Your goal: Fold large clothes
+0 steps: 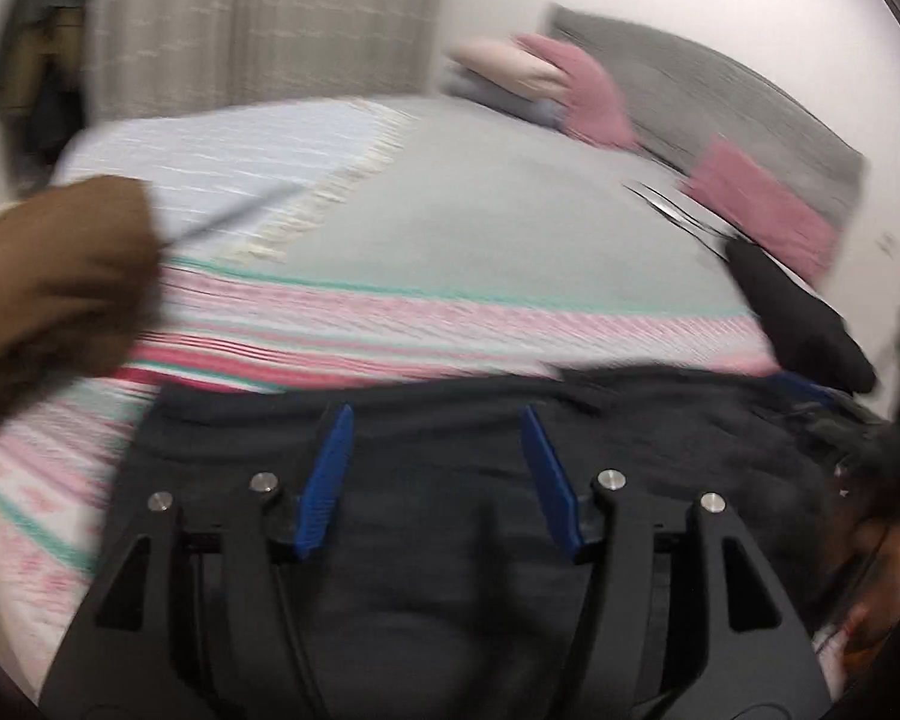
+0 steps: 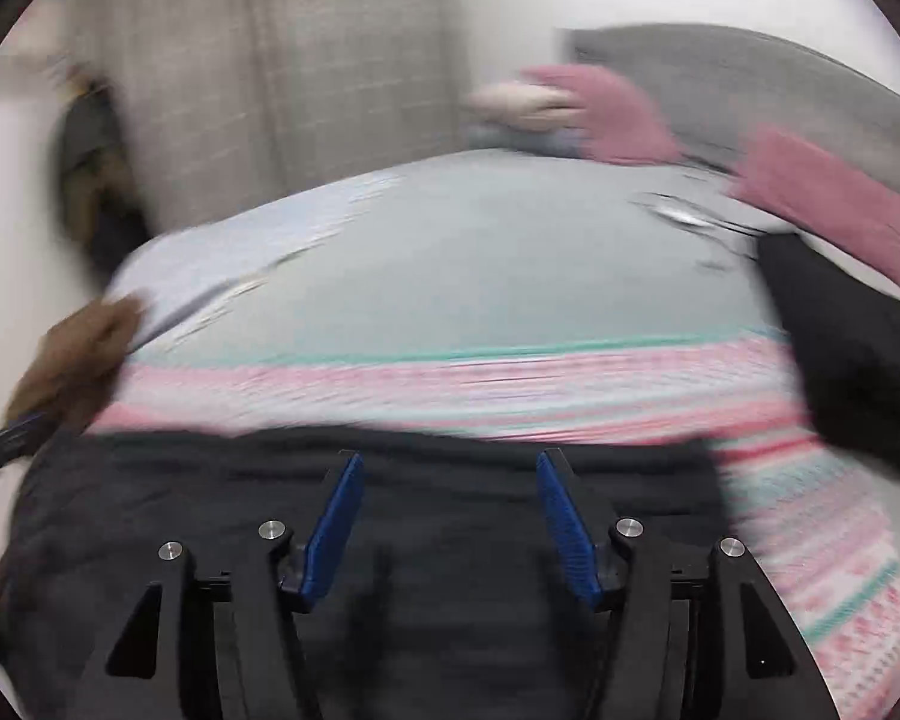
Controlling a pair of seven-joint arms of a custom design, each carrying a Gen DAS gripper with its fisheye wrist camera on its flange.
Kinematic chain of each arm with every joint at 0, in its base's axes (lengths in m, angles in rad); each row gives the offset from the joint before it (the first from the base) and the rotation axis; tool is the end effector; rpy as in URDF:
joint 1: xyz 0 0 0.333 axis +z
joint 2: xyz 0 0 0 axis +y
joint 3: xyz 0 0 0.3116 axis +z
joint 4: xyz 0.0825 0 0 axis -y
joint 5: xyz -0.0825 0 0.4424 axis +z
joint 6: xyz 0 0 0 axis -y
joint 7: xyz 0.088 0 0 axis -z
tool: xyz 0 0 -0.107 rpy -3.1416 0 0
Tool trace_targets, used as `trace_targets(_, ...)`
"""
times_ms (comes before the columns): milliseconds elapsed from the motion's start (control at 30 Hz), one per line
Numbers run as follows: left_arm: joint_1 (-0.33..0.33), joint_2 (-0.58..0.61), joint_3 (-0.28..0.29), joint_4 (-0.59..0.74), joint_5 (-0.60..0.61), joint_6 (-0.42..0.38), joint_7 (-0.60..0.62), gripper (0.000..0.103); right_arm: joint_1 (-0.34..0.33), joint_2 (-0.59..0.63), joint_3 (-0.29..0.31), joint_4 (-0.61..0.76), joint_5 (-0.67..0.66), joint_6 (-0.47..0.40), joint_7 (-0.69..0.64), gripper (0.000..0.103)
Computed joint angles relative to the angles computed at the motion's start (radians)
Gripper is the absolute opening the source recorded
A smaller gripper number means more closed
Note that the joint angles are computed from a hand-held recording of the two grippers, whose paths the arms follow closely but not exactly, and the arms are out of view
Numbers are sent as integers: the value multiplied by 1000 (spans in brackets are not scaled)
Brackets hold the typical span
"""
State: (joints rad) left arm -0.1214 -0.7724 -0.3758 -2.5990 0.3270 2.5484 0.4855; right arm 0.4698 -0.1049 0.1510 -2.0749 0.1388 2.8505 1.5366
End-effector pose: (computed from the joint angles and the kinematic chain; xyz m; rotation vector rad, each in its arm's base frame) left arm 0.3788 -0.2215 0.5351 -2.0513 1.3829 -0.8247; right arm 0.5132 0.3615 0.5542 -2.0012 1.1240 -0.4224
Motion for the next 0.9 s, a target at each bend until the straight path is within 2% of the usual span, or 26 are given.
trace_targets(33, 6, 40, -13, 22, 5, 2, 1, 59, 40, 17, 5, 16, 76, -26, -83, 61)
trace_targets(67, 18, 84, -31, 49, 20, -15, 1, 59, 55, 38, 15, 34, 98, -54, -107, 61)
trace_targets(100, 30, 138, -45, 76, 39, -52, 7, 59, 57, 63, 28, 50, 60, -75, -85, 61)
trace_targets(167, 28, 192, -26, 90, 54, -118, 26, 59, 48, 115, 39, 83, -127, -119, 41, 61)
trace_targets(200, 30, 191, -14, 77, 67, -146, 24, 55, 45, 132, 35, 97, -162, -142, 63, 61)
trace_targets(267, 25, 137, 19, 18, 85, -136, 15, 52, 21, 157, 10, 105, -165, -138, 100, 61)
trace_targets(300, 22, 104, 35, -9, 86, -144, 23, 51, 11, 163, -7, 112, -218, -145, 161, 61)
trace_targets(433, 46, 5, 49, -84, 109, -215, 21, 51, -51, 180, -59, 123, -301, -148, 255, 59)
trace_targets(500, 66, -54, 43, -121, 112, -289, -7, 51, -85, 181, -78, 116, -303, -153, 292, 59)
trace_targets(533, 74, -75, 56, -140, 109, -299, -14, 57, -103, 179, -87, 109, -302, -160, 314, 60)
trace_targets(567, 80, -108, 68, -160, 90, -340, -30, 61, -117, 177, -97, 105, -315, -183, 354, 73)
trace_targets(600, 79, -138, 84, -178, 72, -351, -38, 62, -136, 174, -97, 97, -264, -189, 342, 77)
trace_targets(667, 68, -208, 103, -204, 34, -393, -40, 62, -159, 142, -95, 64, -218, -180, 324, 77)
trace_targets(767, 42, -247, 45, -169, 36, -486, -33, 63, -168, 77, -89, 19, -404, -150, 434, 79)
trace_targets(800, 18, -263, 28, -158, 33, -502, -36, 65, -170, 53, -81, 2, -422, -127, 448, 79)
trace_targets(833, 4, -274, 28, -156, 33, -493, -37, 70, -167, 16, -73, -31, -401, -109, 440, 79)
trace_targets(900, -54, -307, -9, -145, 13, -461, -76, 85, -137, -59, -66, -91, -274, -79, 362, 79)
